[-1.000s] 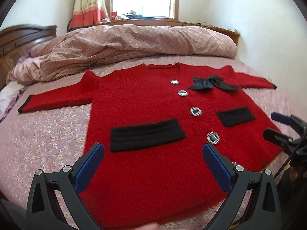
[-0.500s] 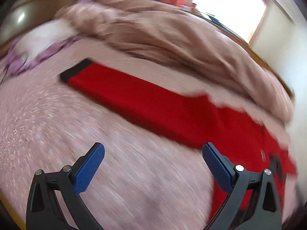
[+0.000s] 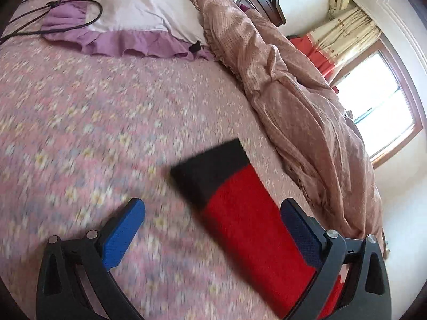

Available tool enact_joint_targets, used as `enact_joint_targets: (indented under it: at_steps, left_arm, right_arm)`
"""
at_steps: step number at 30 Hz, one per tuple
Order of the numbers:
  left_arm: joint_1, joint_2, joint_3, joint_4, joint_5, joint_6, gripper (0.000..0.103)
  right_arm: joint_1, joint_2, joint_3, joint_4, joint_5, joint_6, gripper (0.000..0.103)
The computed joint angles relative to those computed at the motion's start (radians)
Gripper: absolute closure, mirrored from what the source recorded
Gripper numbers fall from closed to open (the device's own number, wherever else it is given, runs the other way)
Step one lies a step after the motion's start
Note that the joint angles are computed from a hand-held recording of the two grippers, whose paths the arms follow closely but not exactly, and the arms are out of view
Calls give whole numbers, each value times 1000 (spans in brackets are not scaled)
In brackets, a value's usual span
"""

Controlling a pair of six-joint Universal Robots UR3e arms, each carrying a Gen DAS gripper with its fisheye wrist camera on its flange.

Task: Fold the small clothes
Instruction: 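Grasp the black cuff of a red sleeve with the left tool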

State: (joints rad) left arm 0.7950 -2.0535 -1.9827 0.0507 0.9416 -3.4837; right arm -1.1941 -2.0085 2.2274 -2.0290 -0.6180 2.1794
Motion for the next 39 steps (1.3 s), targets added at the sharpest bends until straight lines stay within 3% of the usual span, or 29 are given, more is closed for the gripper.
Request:
enact_joint_targets:
  at_steps: [3, 6, 8, 9, 10, 17, 18, 20, 21, 22, 25, 30, 36, 39]
  left_arm:
    - [-51, -72, 117, -13, 42, -21, 5]
    - [-57, -101, 170, -44, 20, -8, 6]
    - [-52, -109, 181, -62, -45, -26, 15]
    - [-41, -118, 190, -91, -119, -35, 20]
    - [-36, -126, 197, -113, -163, -37, 20]
    - [-75, -136, 205, -50, -50, -88, 23]
    - [-80, -135, 195, -27, -33, -92, 29]
    - [-105, -132, 212, -45, 49, -102, 62]
    - [-116, -131, 229, -76, 94, -101, 90]
    - [-141, -123, 258, -135, 181, -61, 101]
    - [-174, -76, 242, -109, 257, -20, 102]
    - [-287, 125, 176, -11, 224, -48, 102]
    - [-654, 158, 347, -55, 342, -170, 102]
    - [-889, 40, 558, -108, 490, -192, 101]
  right_arm:
    - [34, 54, 3, -125, -24, 50, 0]
    - [69, 119, -7, -198, -65, 89, 0]
    - [86, 145, -10, -218, -89, 97, 0]
    - [90, 149, -7, -230, -94, 98, 0]
    - [91, 148, -2, -241, -95, 97, 0]
    - [69, 108, 12, -192, -79, 59, 0]
    - [68, 107, 14, -191, -80, 57, 0]
    - [68, 109, 15, -194, -86, 58, 0]
    - [72, 111, 18, -203, -90, 64, 0]
    - [73, 113, 18, -207, -92, 65, 0]
    - [67, 110, 20, -215, -94, 62, 0]
    - [31, 102, -3, -203, -74, 59, 0]
    - [-48, 167, -91, -228, -43, 92, 0]
    - [-119, 202, -146, -202, -27, 105, 0]
